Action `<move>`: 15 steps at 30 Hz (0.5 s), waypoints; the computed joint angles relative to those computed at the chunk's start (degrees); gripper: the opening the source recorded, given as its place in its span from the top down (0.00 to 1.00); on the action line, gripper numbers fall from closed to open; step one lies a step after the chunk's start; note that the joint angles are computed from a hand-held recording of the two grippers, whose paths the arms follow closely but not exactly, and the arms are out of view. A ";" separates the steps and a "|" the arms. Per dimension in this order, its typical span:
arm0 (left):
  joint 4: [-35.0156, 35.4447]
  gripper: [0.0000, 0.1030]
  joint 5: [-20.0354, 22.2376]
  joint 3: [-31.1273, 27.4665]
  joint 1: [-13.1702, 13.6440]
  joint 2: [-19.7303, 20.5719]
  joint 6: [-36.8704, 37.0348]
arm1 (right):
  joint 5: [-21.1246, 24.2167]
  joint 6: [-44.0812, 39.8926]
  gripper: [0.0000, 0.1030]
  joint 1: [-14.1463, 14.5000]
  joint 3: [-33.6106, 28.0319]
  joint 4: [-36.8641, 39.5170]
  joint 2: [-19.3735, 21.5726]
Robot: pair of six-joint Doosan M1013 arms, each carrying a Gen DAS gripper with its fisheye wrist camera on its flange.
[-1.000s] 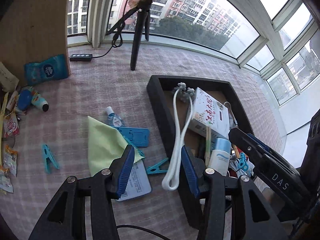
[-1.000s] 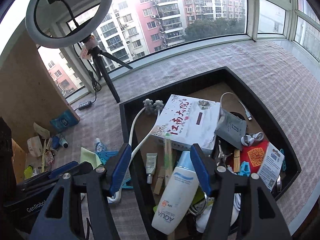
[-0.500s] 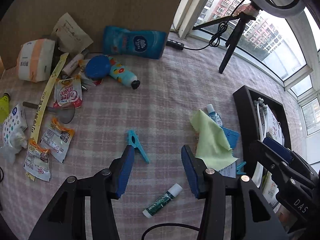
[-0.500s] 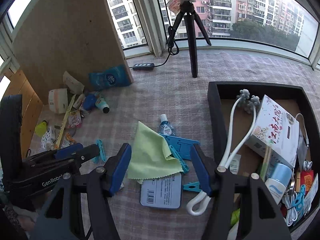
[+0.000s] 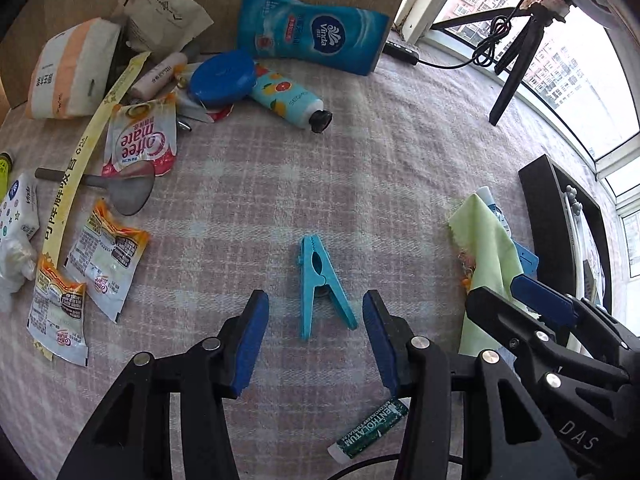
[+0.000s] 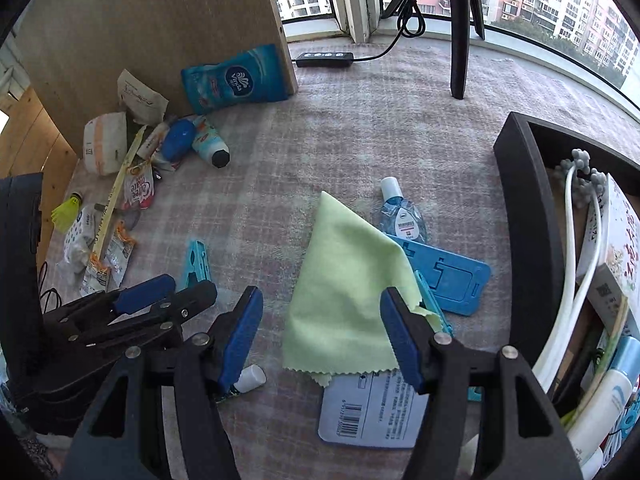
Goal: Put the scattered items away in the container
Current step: 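Grasp the blue clothespin with the left tool while the right tool grasps the green cloth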
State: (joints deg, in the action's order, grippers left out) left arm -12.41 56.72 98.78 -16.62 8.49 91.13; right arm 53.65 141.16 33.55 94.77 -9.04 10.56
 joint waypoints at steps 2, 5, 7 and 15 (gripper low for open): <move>1.88 0.56 -0.76 0.17 -0.70 -0.19 -0.30 | 0.24 -0.23 0.42 -0.12 -0.21 0.48 0.41; 3.98 0.57 -1.71 0.47 -1.47 -0.34 -0.39 | 1.28 -0.06 0.43 -0.29 -0.37 0.60 0.95; 6.28 0.59 -2.08 0.67 -2.30 -0.54 -1.05 | 1.61 0.10 0.44 -0.20 -0.36 0.07 1.11; 12.18 0.75 -5.48 2.70 -4.40 -1.68 -3.59 | 2.74 1.87 0.71 -0.28 -0.40 -1.50 1.05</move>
State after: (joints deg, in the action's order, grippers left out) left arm -0.22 51.24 101.48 -21.02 6.81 87.55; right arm 56.39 143.03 33.27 94.37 -10.53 11.61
